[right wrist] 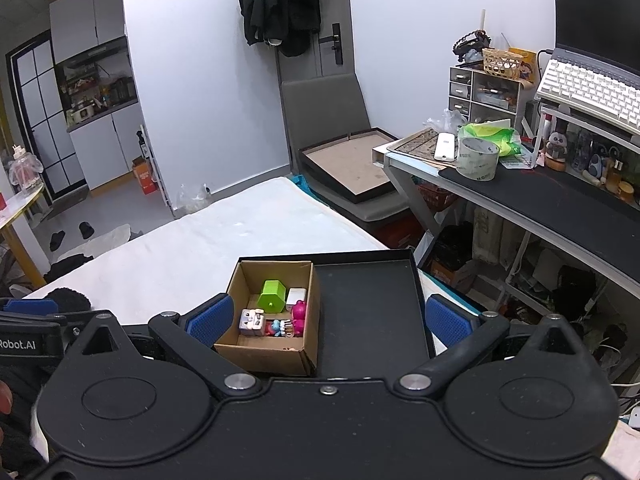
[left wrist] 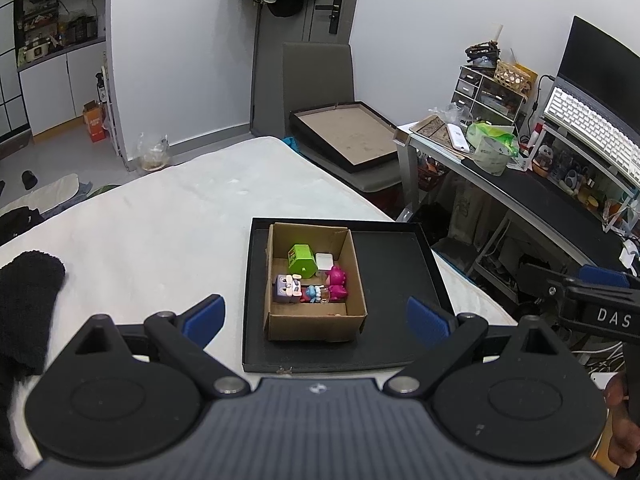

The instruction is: Organize rigid objects

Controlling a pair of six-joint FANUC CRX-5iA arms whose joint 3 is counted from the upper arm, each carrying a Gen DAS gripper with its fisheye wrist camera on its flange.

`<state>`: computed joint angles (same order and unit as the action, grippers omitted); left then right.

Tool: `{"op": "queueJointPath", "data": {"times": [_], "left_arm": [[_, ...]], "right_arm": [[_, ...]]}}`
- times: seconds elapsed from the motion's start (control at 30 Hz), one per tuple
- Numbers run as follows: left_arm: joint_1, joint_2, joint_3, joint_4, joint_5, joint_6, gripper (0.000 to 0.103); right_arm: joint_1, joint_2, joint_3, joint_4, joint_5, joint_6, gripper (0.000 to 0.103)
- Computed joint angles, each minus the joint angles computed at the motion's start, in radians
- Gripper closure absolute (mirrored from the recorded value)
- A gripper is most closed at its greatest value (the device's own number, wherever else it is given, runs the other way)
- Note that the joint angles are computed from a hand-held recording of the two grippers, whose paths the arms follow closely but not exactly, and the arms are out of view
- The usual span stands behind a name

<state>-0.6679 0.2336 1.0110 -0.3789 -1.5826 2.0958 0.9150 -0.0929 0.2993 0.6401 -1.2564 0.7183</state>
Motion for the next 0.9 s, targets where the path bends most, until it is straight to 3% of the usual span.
{"op": "queueJointPath", "data": {"times": [0.9], "left_arm": [[0.054, 0.017, -0.064, 0.082, 0.07, 0.022, 0.006]], "right_arm": [[-0.043, 0.03, 0.003, -0.043, -0.05, 0.021, 0.0]]}}
